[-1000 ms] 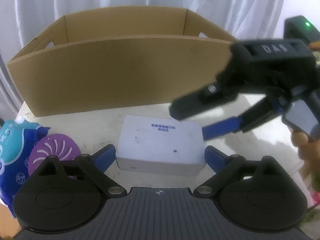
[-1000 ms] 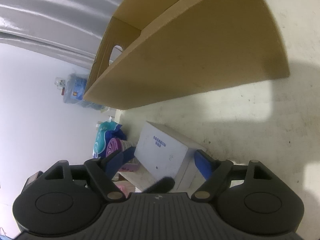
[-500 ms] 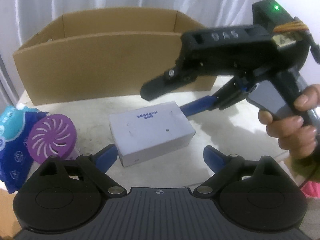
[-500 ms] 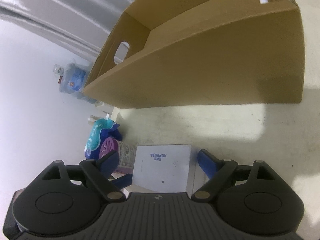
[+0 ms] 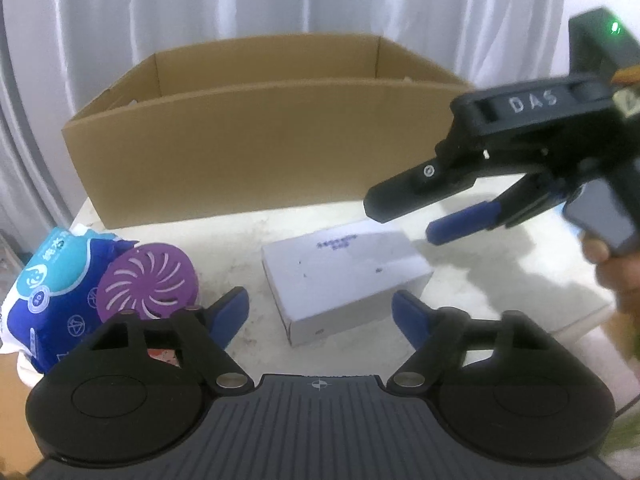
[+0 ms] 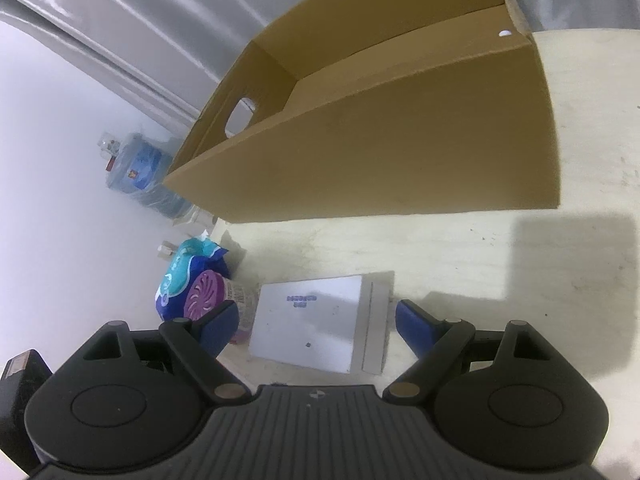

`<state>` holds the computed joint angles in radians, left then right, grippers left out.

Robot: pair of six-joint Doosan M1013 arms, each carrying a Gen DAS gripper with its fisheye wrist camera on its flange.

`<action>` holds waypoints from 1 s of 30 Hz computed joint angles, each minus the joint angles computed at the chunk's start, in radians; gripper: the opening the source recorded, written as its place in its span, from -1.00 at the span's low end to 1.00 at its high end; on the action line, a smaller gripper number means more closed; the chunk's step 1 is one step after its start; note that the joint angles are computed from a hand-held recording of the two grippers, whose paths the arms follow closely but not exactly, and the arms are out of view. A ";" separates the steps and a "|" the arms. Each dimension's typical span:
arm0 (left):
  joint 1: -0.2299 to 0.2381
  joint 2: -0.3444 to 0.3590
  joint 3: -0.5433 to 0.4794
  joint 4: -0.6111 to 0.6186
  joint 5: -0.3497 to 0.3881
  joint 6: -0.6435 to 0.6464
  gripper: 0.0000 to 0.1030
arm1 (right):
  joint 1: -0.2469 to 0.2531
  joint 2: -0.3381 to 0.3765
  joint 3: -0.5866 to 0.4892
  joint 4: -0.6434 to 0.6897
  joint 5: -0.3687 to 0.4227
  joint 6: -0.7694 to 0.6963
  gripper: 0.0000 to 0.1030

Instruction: Organize objects

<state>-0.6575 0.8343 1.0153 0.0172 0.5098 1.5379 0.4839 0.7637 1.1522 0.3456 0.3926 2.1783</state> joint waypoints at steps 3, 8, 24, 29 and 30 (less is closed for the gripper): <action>-0.005 0.012 -0.013 0.037 0.013 -0.002 0.45 | 0.009 0.006 -0.006 -0.073 0.006 0.059 0.62; -0.019 0.051 -0.078 0.129 0.089 -0.057 0.23 | 0.012 0.014 -0.015 -0.095 0.013 0.071 0.37; -0.020 0.051 -0.088 0.010 0.121 -0.018 0.18 | 0.026 0.021 -0.034 -0.227 0.069 0.156 0.18; -0.024 0.048 -0.082 -0.010 0.132 0.010 0.18 | 0.037 0.013 -0.028 -0.316 0.098 0.201 0.17; -0.022 0.051 -0.088 -0.013 0.139 0.008 0.18 | 0.037 0.010 -0.024 -0.316 0.095 0.201 0.17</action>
